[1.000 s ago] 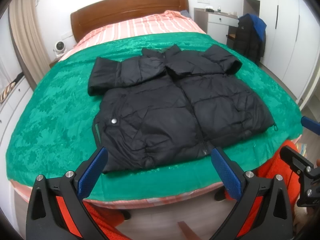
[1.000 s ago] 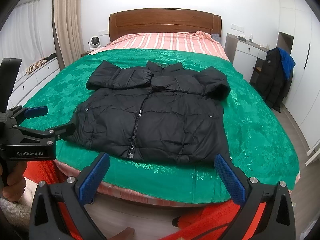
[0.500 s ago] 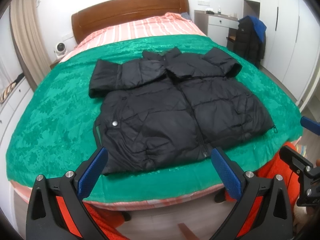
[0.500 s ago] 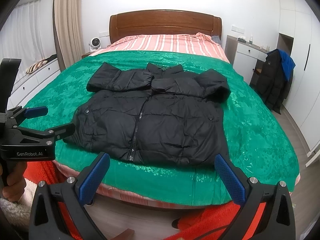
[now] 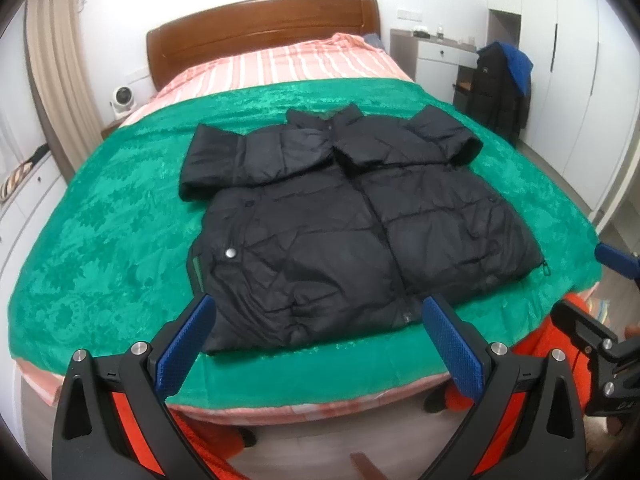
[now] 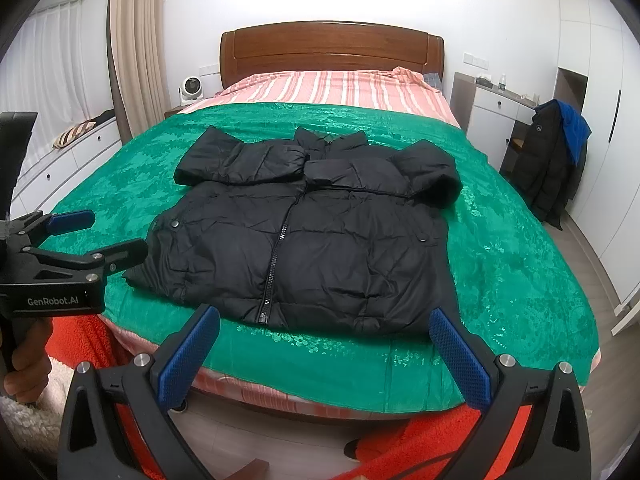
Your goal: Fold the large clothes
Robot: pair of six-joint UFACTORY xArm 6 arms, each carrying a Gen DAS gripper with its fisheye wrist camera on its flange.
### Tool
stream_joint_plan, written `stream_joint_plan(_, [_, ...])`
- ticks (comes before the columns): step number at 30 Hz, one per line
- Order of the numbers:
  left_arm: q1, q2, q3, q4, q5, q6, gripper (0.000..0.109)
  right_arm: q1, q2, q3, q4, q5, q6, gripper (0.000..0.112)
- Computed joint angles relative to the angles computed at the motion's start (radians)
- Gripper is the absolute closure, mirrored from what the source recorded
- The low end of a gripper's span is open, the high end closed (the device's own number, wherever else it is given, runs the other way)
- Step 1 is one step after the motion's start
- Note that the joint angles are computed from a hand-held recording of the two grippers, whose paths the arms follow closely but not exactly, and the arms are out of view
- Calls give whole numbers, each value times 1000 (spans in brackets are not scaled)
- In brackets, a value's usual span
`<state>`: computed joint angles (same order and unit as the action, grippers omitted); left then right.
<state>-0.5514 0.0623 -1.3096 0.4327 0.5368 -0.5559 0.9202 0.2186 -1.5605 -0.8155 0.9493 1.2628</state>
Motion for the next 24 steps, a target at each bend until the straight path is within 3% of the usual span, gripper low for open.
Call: stream_joint_plan(24, [-1,9,-5,-9,21,-6,6,0,-16,23,-37,-9,26,9])
